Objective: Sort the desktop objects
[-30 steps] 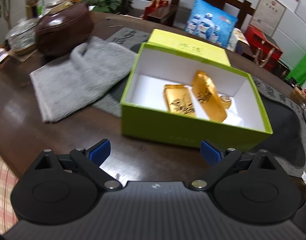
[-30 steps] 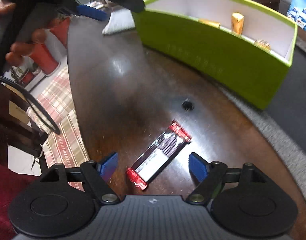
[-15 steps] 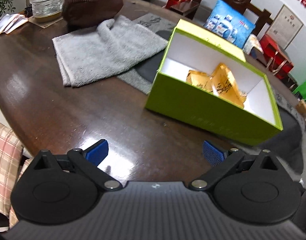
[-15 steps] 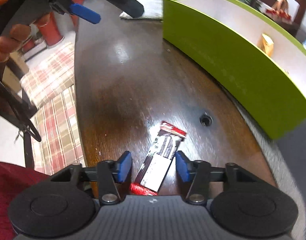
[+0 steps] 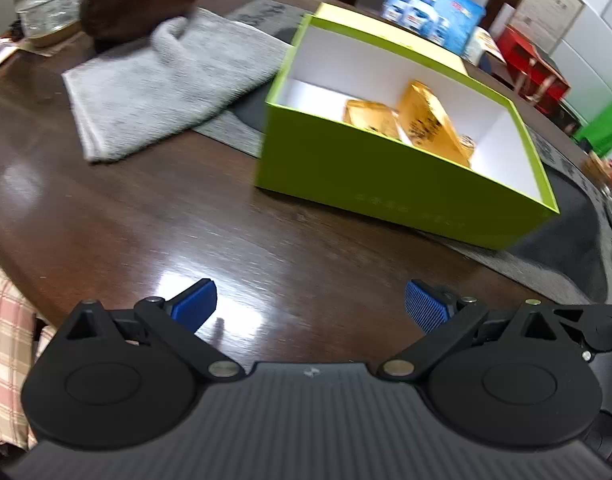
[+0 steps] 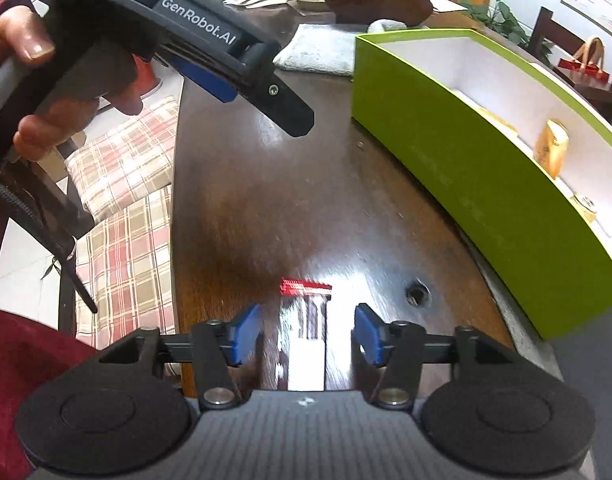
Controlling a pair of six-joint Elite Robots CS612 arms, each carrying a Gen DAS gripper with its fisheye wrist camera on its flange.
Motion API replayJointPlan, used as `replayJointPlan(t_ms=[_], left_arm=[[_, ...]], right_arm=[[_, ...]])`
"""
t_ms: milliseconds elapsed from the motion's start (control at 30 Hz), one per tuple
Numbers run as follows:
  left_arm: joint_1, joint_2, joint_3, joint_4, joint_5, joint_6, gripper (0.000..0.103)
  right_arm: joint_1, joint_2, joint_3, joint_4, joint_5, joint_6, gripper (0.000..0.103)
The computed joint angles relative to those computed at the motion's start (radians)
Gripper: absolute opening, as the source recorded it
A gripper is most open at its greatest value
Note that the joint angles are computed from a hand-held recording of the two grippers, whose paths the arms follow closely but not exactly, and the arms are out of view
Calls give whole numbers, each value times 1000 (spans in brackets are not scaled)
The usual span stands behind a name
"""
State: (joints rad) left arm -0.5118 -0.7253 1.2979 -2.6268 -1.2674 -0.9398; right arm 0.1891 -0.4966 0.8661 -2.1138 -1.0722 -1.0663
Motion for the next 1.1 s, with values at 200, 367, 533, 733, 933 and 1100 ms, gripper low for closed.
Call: replayJointPlan(t_ms=[200,367,533,733,933,1100], left_arm=[[-5,32,-47,16,-61,56,101],[-14,54,-76,12,-101,119,101],[-22,76,-107,21,-140,143,100],[-22,101,-142,41,-194,173,95],[-18,122,-163,35,-242,191,83],[-17,131,-180,39,-261,225,67]], right_arm=[[-10,-3,9,7,-15,21,55],[-13,-17,42,-2,-14,28,54],[-10,-23,67,-16,-41,25,49],[-13,-31,84,-37,-52,13,38],[-15,-29,82,-29,-46,-4,31],[-14,-28,73,-17,-51,-20,31]])
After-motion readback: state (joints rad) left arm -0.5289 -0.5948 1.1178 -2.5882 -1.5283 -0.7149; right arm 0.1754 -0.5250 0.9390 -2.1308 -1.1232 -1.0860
